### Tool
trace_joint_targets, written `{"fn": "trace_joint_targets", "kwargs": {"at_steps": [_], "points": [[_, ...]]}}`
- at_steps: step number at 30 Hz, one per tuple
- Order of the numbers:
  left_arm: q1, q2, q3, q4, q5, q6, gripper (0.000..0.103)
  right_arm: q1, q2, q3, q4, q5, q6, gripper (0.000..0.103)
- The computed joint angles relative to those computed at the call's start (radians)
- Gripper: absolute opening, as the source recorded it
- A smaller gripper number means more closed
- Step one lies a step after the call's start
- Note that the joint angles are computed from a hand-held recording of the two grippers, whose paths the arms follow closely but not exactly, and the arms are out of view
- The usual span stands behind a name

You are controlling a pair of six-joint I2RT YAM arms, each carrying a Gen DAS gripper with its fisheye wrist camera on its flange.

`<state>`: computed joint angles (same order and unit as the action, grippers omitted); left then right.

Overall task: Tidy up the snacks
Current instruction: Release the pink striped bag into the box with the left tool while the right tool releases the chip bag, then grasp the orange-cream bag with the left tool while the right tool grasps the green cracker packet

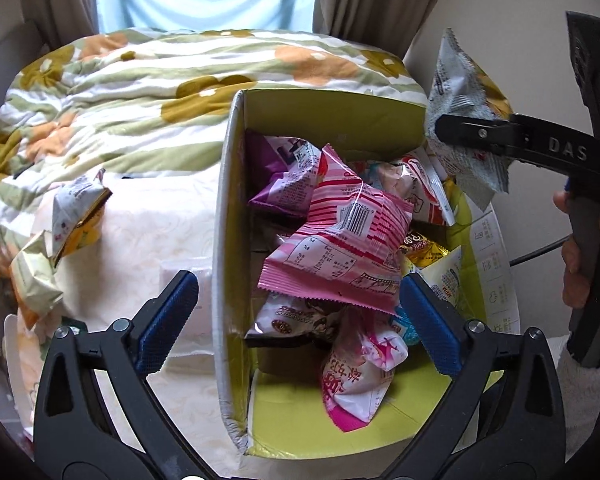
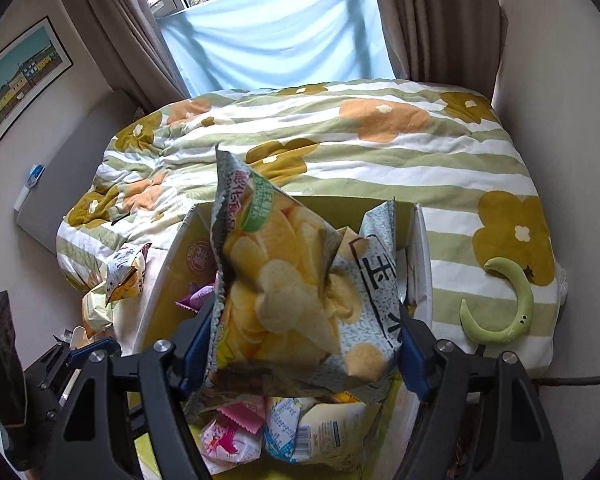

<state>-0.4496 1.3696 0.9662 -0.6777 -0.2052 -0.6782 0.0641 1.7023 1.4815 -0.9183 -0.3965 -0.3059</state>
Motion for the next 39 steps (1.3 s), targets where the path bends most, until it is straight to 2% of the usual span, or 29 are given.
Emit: {"fn": "trace_joint_targets", "kwargs": {"at_steps": [3,5,8,10,12,20,30,35,37,39], "points": [[0.013,-0.015,-0.007,-0.012,-0.008,-0.009,0.1,0.034,0.051,0.026,0.02,0.015,0.005,0.074],[0.027,-0.023,-0.017,-0.007,-0.005,-0.011,0.1,0.05,0.081,0.038,0.032,0.024,0.012,0.077],[0.037,-0.038,-0.03,-0.018,-0.012,-0.017,0.1,0.057,0.089,0.015,0.08,0.02,0.026,0.089],[0.039,-0.048,-0.043,-0.02,-0.015,-0.022,0.1,0.054,0.068,-0.027,0.127,0.012,0.033,0.102],[0.043,-0.059,-0.06,-0.019,-0.011,-0.024,0.1,0.047,0.042,-0.071,0.163,0.004,0.027,0.102],[0.038,-0.115,-0.096,-0.034,-0.008,-0.022,0.1,0.031,-0.03,-0.126,0.167,0.034,0.021,0.102],[0.016,-0.349,-0.127,-0.168,-0.038,0.015,0.1,0.042,-0.282,-0.203,0.11,0.077,0.058,0.102],[0.104,-0.548,-0.16,-0.278,0.01,0.111,0.1,0.131,-0.447,-0.27,0.07,0.149,0.168,0.102],[0.189,-0.627,-0.17,-0.328,0.051,0.191,0.1,0.213,-0.51,-0.305,0.054,0.217,0.241,0.102],[0.348,-0.696,-0.174,-0.378,0.141,0.324,0.1,0.301,-0.558,-0.334,0.042,0.272,0.321,0.102]]}}
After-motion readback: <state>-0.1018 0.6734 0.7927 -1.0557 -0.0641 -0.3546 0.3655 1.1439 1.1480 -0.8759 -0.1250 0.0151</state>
